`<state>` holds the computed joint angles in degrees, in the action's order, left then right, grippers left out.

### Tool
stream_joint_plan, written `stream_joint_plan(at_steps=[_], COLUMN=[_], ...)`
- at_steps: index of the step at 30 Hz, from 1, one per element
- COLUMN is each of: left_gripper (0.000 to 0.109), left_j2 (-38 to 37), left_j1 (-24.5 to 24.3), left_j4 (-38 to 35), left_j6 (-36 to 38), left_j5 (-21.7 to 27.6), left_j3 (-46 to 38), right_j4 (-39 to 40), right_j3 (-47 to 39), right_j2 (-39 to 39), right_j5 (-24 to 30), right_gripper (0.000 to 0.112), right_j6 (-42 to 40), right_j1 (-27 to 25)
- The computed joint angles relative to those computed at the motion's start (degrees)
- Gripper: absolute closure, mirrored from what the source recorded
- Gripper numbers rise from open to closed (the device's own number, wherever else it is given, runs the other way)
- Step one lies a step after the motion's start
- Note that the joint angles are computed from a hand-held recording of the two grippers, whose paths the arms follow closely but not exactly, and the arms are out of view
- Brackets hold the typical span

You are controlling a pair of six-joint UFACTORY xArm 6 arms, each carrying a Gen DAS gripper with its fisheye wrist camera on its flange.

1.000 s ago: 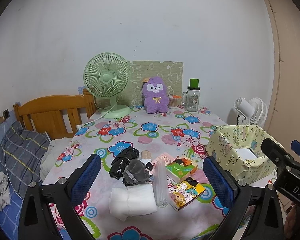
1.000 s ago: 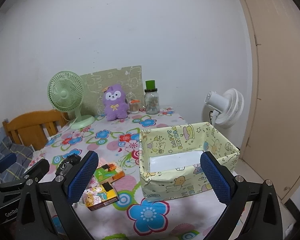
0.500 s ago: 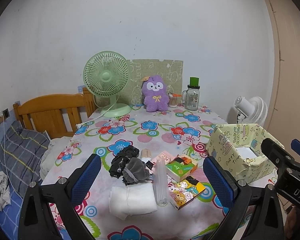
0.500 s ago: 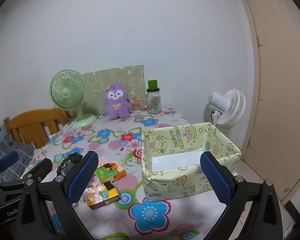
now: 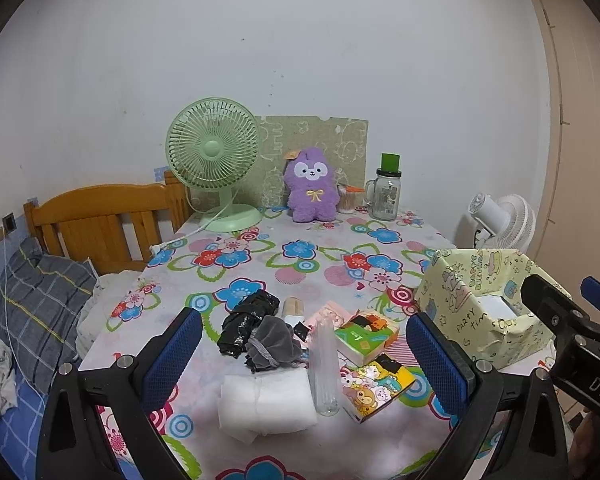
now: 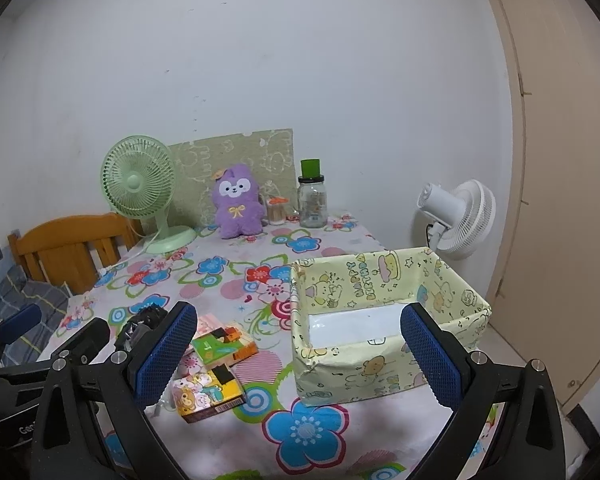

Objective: Organize soft objects
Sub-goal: 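Grasp the white cotton pad with the left tool while the right tool grasps the yellow cartoon box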

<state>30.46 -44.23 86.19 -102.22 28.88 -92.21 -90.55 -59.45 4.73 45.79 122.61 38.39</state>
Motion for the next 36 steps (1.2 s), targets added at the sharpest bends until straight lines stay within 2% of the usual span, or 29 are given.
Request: stream_joint_plan(at_steps=[11, 19, 28, 36], left_gripper=[0.006, 0.006, 0.006, 0.006], left_j2=[2.1, 3.5, 6.3, 8.3], left_j1=[1.6, 3.6, 6.0, 6.7], left_j4=[-5.1, -8.5, -15.0, -21.6], left_j6=[5.3, 8.5, 14.6, 21.2], left_j5=[-0.9, -3.6, -8.0, -9.0], left_j3=[-1.2, -0.6, -1.2, -1.7], right_j4=[0.7, 2.0, 5.4, 8.6], right_j3=[-3.6, -8.4, -13.7, -17.7], right_j2=[4.1, 9.3, 15.0, 19.7], right_j5=[-3.0, -6.0, -9.2, -12.1], right_gripper=[0.010, 0.011, 0.012, 0.012], right_j6=[-1.6, -3.6, -8.2, -11.8], right_j1=[-0.6, -1.0, -1.6, -2.4])
